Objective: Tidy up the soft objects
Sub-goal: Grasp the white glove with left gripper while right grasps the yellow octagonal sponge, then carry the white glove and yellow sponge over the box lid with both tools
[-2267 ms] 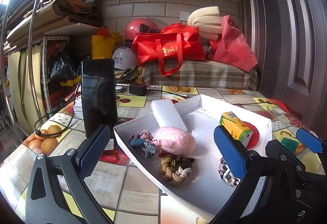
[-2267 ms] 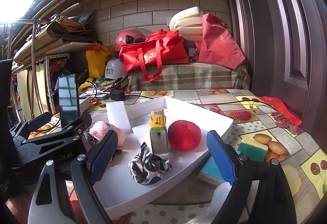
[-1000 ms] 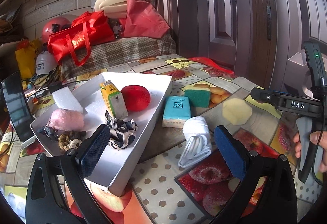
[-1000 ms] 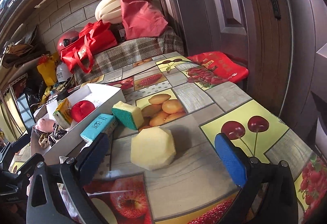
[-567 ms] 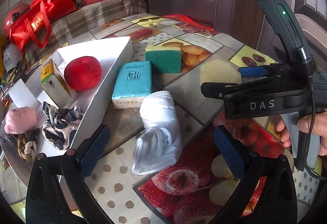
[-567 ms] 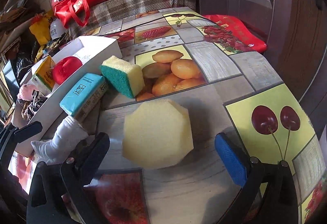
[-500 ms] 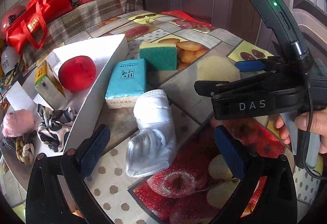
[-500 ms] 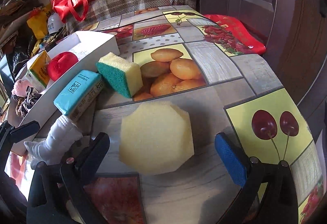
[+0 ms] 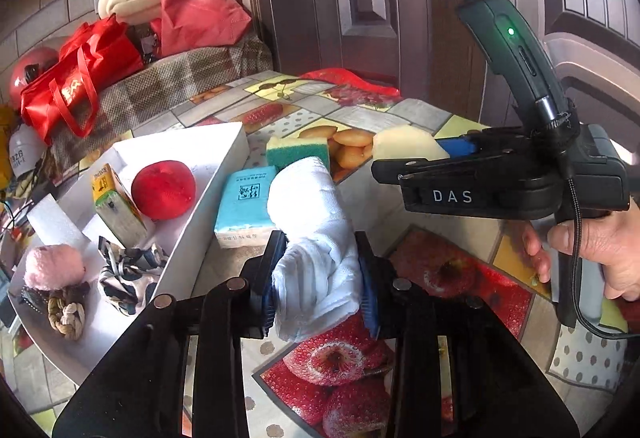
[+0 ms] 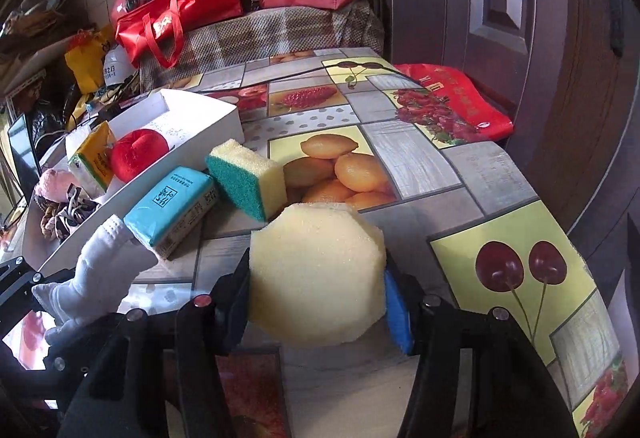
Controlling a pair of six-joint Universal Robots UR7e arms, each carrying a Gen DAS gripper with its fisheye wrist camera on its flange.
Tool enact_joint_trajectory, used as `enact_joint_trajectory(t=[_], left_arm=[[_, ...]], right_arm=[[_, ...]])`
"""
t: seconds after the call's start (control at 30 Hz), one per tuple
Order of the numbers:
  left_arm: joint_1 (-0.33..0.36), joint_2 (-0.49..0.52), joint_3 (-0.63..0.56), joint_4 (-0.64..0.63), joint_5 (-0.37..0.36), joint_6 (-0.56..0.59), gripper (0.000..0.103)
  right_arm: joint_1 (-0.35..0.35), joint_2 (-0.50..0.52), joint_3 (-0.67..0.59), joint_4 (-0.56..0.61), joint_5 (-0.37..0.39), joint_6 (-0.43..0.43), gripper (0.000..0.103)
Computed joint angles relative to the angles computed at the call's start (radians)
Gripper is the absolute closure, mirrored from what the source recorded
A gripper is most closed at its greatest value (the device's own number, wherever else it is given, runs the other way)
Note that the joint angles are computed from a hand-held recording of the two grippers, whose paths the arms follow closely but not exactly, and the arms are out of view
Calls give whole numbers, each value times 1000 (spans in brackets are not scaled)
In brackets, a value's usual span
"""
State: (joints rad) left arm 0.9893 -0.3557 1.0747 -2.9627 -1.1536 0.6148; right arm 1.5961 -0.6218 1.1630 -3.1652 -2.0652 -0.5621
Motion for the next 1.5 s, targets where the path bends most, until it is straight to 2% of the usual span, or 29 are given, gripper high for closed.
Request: enact_joint_trajectory(t=[0.07,0.13,0.2,0.27,0.4,0.63,1.0,1.5], left_arm=[[3,-29,83,-200,-46,28,70],[3,-36,129,-364,-49,34,70],[5,-37,132,-405,-36,13,70],[9,-38,123,-395,-24,-18,70],[12,-36,119,-406,-21,-20,70],[26,-67,159,-419,-28,-26,70],[53,-123,222,-482,13,14,69],[83,-138,202,-500,69,-2,69]], right_arm=[[-3,-23,75,-183,66,-33,45],[-8,-38,146,-370,146,-76,45],[-6,-34,185,-495,186,-130,45],[3,-23,194,-549,196,-182,45],[9,-15,187,-547,202,-210,45],[11,-17,194,-536,197,-194,45],[28,-9,203,-464,224,-219,45],[72,64,142,-356,276,-317,44]])
